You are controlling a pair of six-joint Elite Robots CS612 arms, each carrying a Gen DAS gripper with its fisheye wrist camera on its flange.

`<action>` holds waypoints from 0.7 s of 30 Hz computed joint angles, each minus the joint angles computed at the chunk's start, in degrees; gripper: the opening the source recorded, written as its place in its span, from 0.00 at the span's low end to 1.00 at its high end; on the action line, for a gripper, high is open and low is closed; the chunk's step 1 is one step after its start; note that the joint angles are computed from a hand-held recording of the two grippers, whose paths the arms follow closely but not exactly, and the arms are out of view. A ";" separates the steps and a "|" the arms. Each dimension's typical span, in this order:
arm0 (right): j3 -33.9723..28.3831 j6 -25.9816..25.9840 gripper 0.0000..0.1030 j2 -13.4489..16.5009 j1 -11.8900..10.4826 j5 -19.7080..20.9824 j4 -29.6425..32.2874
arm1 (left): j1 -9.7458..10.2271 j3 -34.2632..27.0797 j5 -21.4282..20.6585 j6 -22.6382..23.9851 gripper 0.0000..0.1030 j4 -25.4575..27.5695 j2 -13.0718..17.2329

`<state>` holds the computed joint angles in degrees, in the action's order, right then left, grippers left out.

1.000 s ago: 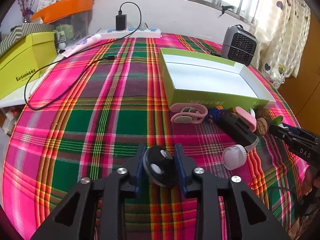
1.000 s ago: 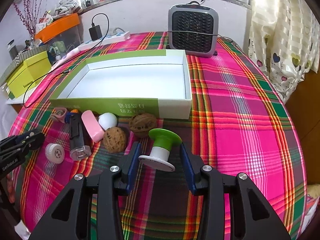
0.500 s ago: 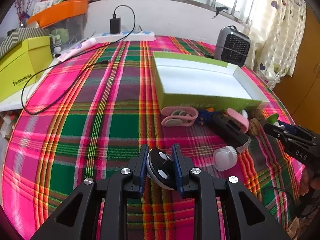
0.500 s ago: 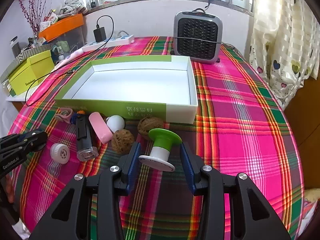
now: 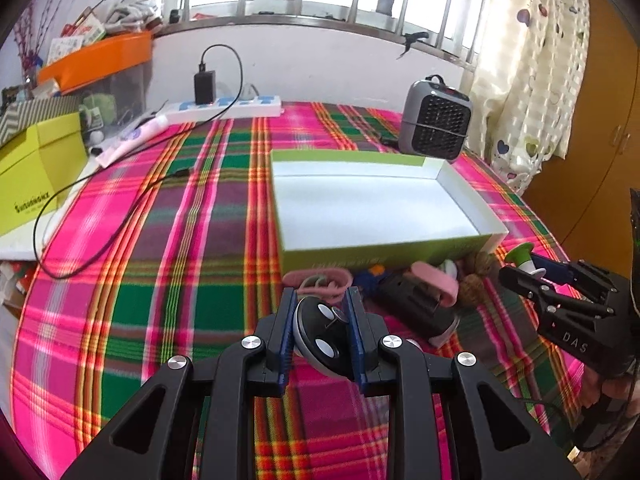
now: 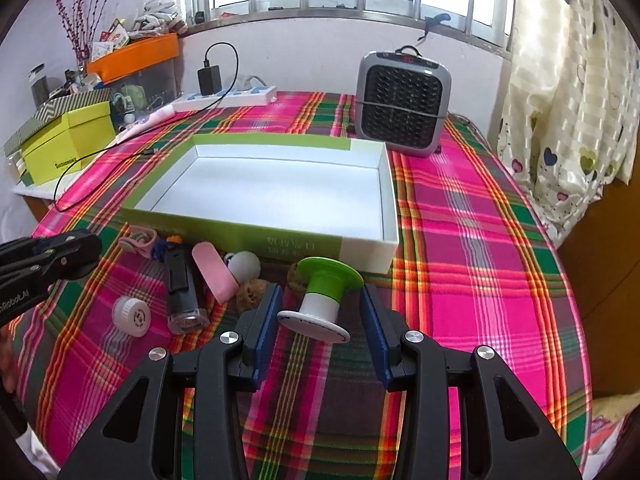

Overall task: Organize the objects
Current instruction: 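Carry the black disc in the left tool and the spool in the right tool over the box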

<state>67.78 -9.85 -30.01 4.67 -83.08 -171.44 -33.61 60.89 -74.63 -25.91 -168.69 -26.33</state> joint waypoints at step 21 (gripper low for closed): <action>-6.95 0.09 0.40 2.71 -0.13 2.98 2.58 | 1.22 -11.97 -2.84 3.74 0.21 2.47 5.55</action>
<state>60.83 -9.77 -27.29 4.53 -80.10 -168.86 -32.39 48.92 -77.47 -22.16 -166.22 -20.78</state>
